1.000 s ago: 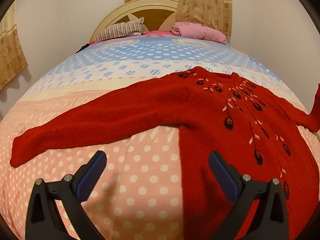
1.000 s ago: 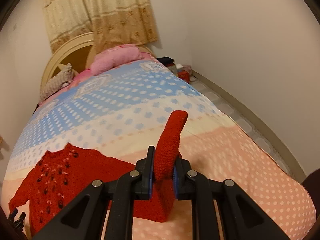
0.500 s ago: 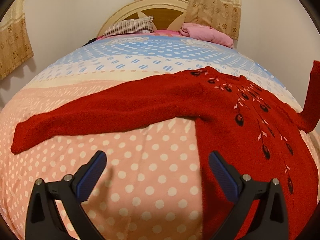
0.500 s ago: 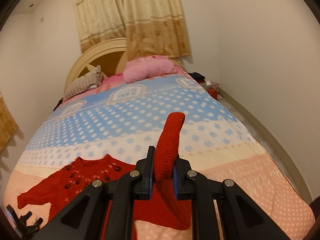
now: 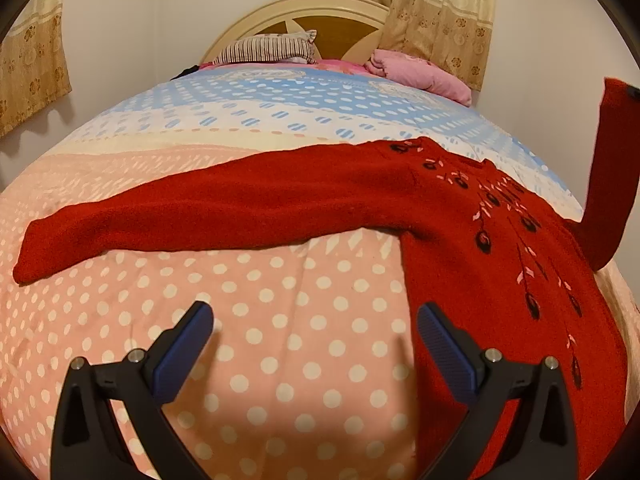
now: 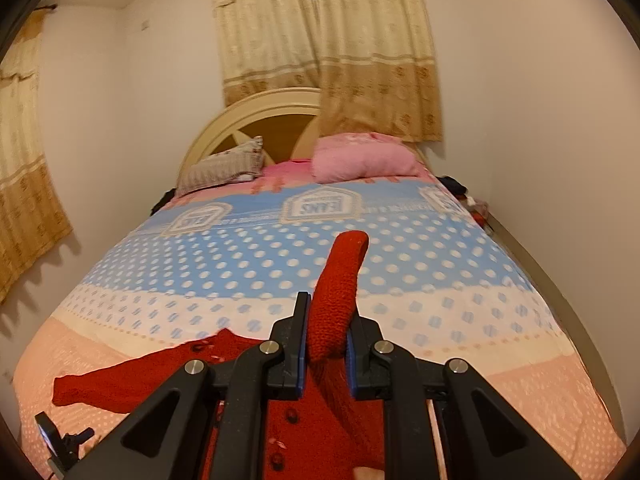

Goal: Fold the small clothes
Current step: 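Lift the sleeve cuff with the right tool and carry it across the sweater body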

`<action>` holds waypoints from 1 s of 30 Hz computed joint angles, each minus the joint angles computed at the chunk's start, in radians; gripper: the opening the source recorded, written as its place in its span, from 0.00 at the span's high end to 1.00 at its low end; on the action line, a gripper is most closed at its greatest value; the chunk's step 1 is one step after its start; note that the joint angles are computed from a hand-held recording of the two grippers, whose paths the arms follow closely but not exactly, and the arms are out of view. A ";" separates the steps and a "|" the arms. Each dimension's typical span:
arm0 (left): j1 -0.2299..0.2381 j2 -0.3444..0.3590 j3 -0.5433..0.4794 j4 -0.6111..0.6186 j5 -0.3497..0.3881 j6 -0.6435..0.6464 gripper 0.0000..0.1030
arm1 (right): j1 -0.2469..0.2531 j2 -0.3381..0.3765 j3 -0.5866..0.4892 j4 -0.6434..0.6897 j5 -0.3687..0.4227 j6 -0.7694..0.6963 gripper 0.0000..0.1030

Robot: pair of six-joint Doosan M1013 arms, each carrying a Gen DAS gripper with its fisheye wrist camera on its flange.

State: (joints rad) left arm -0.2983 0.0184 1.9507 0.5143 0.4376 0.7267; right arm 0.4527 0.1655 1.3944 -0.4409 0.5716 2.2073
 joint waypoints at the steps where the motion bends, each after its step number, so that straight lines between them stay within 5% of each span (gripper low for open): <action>1: 0.001 0.000 0.000 -0.008 -0.002 0.004 0.00 | 0.011 0.007 -0.011 0.003 -0.002 -0.010 0.86; 12: 0.030 0.002 0.006 -0.139 -0.028 0.073 0.00 | 0.095 0.077 -0.091 0.037 -0.018 -0.122 0.86; 19: 0.022 0.006 0.004 -0.087 -0.002 0.005 0.00 | 0.142 0.160 -0.131 0.122 -0.011 -0.208 0.86; 24: 0.042 0.013 -0.002 -0.223 -0.005 0.128 0.00 | 0.169 0.231 -0.136 0.235 -0.003 -0.334 0.85; 25: 0.040 0.013 -0.002 -0.207 0.001 0.110 0.00 | 0.170 0.245 -0.132 0.295 -0.008 -0.383 0.82; 27: 0.040 0.012 0.000 -0.213 -0.004 0.120 0.00 | 0.172 0.275 -0.131 0.411 0.011 -0.478 0.57; 28: 0.038 0.010 0.001 -0.206 -0.003 0.113 0.00 | 0.174 0.295 -0.143 0.480 0.066 -0.550 0.33; 30: 0.041 0.005 0.006 -0.216 -0.011 0.120 0.00 | 0.178 0.291 -0.117 0.503 0.068 -0.600 0.31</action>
State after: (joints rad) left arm -0.2575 0.0232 1.9568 0.2986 0.4267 0.8465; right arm 0.6309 0.4563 1.2771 0.0625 0.6399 1.6068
